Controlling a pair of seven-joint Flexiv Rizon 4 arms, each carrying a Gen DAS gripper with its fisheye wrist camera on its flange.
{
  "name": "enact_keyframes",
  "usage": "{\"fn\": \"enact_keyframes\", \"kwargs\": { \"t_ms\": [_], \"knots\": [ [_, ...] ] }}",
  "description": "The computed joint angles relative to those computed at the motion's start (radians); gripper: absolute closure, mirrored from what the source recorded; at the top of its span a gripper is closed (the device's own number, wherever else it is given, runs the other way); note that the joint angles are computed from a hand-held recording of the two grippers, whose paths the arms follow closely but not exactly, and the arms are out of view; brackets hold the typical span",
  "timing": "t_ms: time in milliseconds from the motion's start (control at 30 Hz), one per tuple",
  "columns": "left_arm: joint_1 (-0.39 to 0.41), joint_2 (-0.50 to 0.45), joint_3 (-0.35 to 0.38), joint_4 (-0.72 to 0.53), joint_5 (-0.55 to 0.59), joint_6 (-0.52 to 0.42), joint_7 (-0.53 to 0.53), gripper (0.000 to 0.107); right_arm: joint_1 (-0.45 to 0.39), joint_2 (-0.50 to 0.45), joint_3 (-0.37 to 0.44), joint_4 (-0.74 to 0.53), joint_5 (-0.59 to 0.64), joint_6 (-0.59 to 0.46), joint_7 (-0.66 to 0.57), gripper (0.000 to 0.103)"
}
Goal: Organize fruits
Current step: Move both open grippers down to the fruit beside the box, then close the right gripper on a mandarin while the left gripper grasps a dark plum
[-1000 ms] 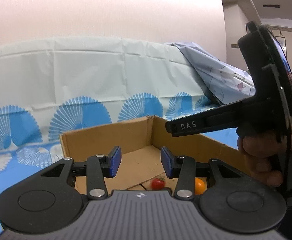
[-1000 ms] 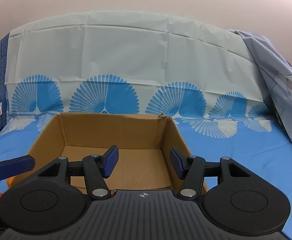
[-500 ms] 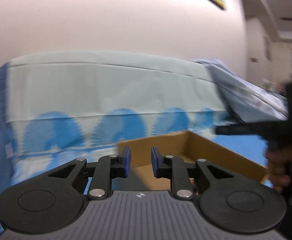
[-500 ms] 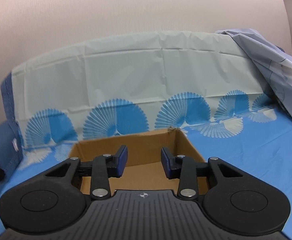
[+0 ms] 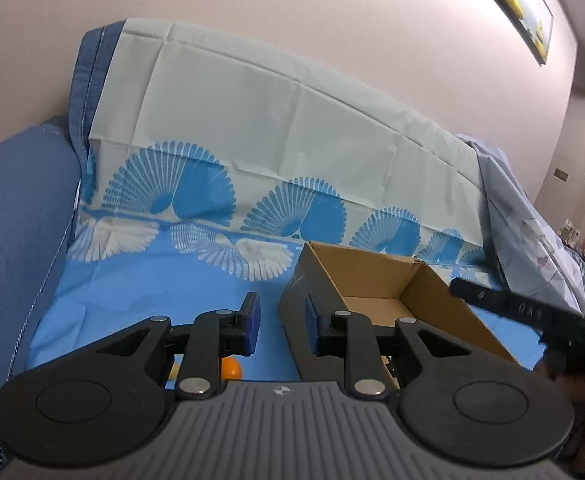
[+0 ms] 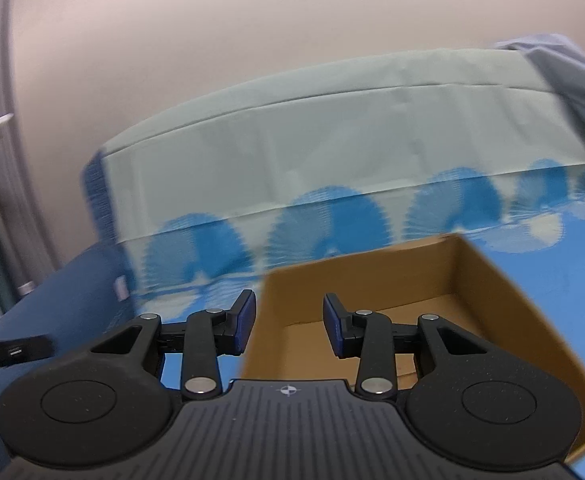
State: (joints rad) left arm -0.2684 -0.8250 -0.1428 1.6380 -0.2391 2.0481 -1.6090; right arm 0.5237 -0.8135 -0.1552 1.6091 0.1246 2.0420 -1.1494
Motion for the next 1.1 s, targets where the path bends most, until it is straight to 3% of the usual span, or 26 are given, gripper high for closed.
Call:
{"fn": "enact_keyframes", "kwargs": {
  "t_ms": [200, 267, 533, 867, 1000, 1100],
  "knots": [
    [-0.033, -0.014, 0.029, -0.019, -0.044, -0.028, 0.003, 0.077, -0.077, -0.008, 0.154, -0.012, -0.197, -0.008, -0.011, 0.063],
    [-0.039, -0.02, 0.038, -0.03, -0.063, -0.036, 0.002, 0.071, -0.073, -0.015, 0.166, -0.019, -0.238, -0.01, -0.022, 0.064],
    [-0.012, -0.016, 0.032, -0.023, -0.102, -0.068, -0.041, 0.071, -0.085, -0.061, 0.225, -0.076, -0.384, -0.066, -0.036, 0.065],
    [0.004, -0.041, 0.081, -0.149, -0.147, -0.482, -0.096, 0.06, -0.033, -0.105, 0.206, -0.155, -0.46, -0.298, -0.053, 0.061],
    [0.038, -0.055, 0.063, -0.166, -0.131, -0.538, -0.142, 0.058, 0.01, -0.124, 0.154, -0.188, -0.459, -0.371, -0.044, 0.057],
    [0.076, -0.057, 0.024, -0.156, -0.128, -0.539, -0.16, 0.058, -0.01, -0.149, 0.193, -0.239, -0.461, -0.444, -0.037, 0.057]
  ]
}}
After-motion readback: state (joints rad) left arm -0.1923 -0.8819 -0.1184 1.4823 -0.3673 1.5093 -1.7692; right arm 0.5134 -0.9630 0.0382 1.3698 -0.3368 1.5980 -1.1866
